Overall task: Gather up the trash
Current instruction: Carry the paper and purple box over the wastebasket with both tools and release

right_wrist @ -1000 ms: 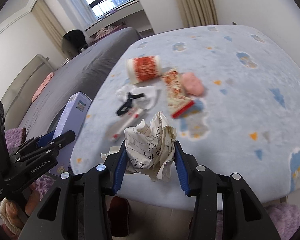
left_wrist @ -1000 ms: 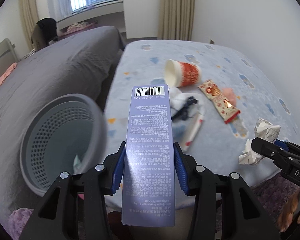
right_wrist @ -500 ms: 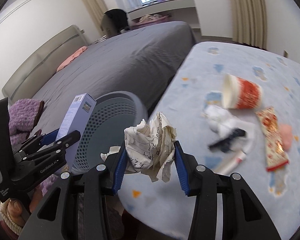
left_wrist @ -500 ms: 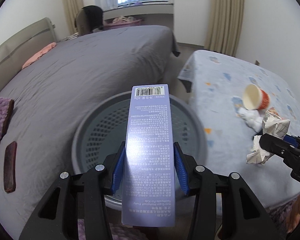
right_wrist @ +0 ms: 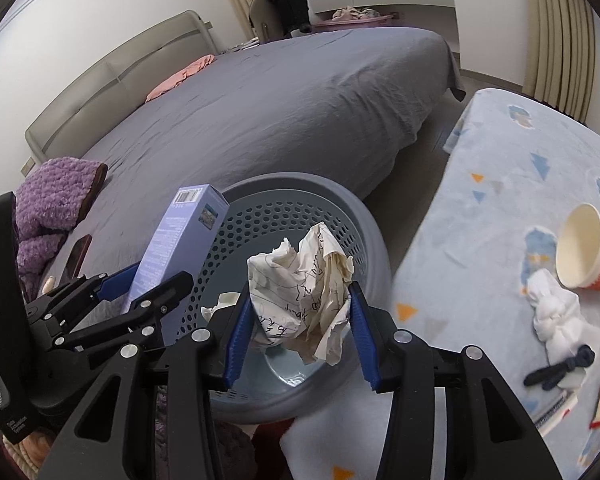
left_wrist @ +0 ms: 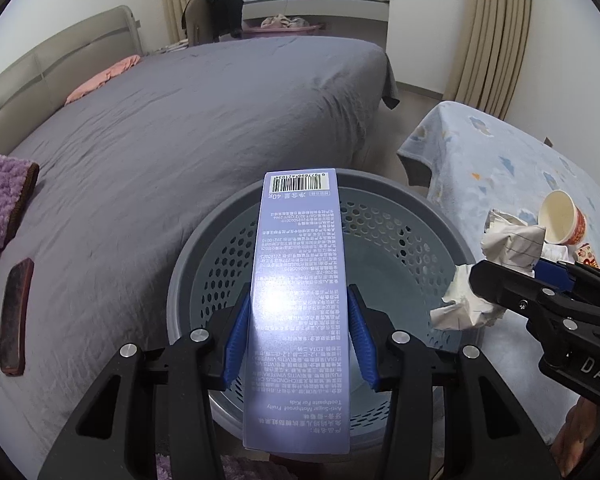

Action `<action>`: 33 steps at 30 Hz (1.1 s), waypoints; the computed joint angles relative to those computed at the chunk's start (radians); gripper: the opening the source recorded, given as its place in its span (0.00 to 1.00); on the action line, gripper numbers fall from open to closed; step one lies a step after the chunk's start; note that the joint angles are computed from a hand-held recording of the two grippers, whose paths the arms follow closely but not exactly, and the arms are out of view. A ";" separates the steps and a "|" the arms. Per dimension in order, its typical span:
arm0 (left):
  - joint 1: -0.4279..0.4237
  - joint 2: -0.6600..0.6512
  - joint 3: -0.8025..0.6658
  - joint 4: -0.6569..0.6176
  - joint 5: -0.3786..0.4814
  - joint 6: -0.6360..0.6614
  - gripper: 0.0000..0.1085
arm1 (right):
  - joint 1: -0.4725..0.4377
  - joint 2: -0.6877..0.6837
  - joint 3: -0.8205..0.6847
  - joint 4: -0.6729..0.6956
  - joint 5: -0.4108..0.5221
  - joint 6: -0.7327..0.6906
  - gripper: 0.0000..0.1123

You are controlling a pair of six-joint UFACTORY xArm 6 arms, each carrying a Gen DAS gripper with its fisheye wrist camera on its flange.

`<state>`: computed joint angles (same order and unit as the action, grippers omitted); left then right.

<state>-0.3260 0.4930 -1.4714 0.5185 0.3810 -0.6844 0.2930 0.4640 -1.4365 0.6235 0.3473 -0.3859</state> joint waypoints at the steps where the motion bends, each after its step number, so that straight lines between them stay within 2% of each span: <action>1: 0.002 0.002 -0.001 -0.016 0.000 0.005 0.42 | 0.001 0.008 -0.010 -0.006 0.003 0.003 0.40; 3: 0.011 -0.006 0.011 -0.013 -0.009 -0.006 0.42 | 0.003 0.024 -0.030 -0.012 0.007 0.005 0.40; 4: 0.013 -0.006 0.011 -0.007 -0.010 -0.014 0.45 | 0.004 0.029 -0.040 -0.004 0.011 -0.005 0.43; 5: 0.015 -0.008 0.013 0.007 -0.012 -0.032 0.53 | 0.006 0.033 -0.044 -0.013 0.011 0.000 0.45; 7: 0.019 -0.012 0.018 0.042 -0.018 -0.071 0.58 | 0.006 0.036 -0.044 -0.040 0.001 0.018 0.50; 17: 0.027 -0.019 0.026 0.070 -0.014 -0.103 0.62 | 0.001 0.035 -0.032 -0.070 -0.008 0.059 0.52; 22: 0.029 -0.020 0.029 0.069 -0.017 -0.105 0.64 | 0.000 0.033 -0.030 -0.071 -0.014 0.067 0.60; 27: 0.033 -0.023 0.035 0.064 -0.020 -0.104 0.64 | -0.001 0.031 -0.026 -0.093 -0.022 0.087 0.59; 33: 0.037 -0.024 0.037 0.065 -0.028 -0.109 0.71 | 0.001 0.025 -0.013 -0.120 -0.035 0.105 0.59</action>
<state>-0.2893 0.4695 -1.4339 0.5839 0.3533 -0.7931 0.2944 0.4887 -1.4495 0.5035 0.3121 -0.2807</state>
